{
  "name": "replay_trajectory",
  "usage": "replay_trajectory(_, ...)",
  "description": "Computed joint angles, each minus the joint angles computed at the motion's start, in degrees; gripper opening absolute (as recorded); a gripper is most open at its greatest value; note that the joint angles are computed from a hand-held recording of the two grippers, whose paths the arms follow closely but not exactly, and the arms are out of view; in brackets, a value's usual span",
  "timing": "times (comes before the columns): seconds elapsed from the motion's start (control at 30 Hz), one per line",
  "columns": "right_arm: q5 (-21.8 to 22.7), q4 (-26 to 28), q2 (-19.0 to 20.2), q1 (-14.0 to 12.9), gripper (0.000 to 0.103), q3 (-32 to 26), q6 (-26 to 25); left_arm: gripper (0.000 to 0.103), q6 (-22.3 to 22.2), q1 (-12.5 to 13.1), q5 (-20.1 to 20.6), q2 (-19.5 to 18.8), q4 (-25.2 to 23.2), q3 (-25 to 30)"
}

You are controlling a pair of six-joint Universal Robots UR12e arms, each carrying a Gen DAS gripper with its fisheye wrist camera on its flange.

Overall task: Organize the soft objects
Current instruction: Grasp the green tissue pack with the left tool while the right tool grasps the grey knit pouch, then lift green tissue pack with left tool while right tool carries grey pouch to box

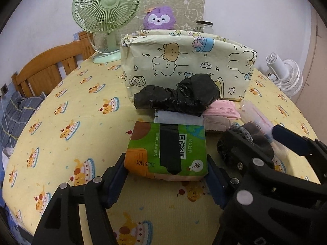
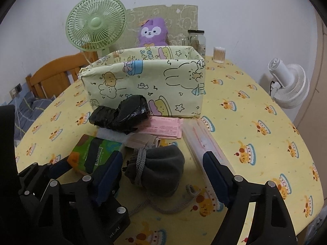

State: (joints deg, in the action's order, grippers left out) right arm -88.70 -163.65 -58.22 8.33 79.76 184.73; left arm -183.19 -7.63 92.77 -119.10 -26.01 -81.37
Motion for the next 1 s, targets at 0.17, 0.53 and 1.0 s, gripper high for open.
replay_trajectory(0.17, 1.2, 3.1, 0.6, 0.2, 0.073, -1.2, 0.3, 0.073, 0.5, -0.1, 2.0, 0.3, 0.4, -0.5)
replay_trajectory(0.53, 0.2, 4.6, 1.0, 0.2, 0.063, -1.8, 2.1, 0.072, -2.0, -0.1, 1.7, -0.2, 1.1, -0.2)
replay_trajectory(1.0, 0.5, 1.2, -1.0, 0.1, 0.059, -0.1, 2.0, 0.071, -1.2, -0.5, 1.9, 1.6, 2.7, -0.8)
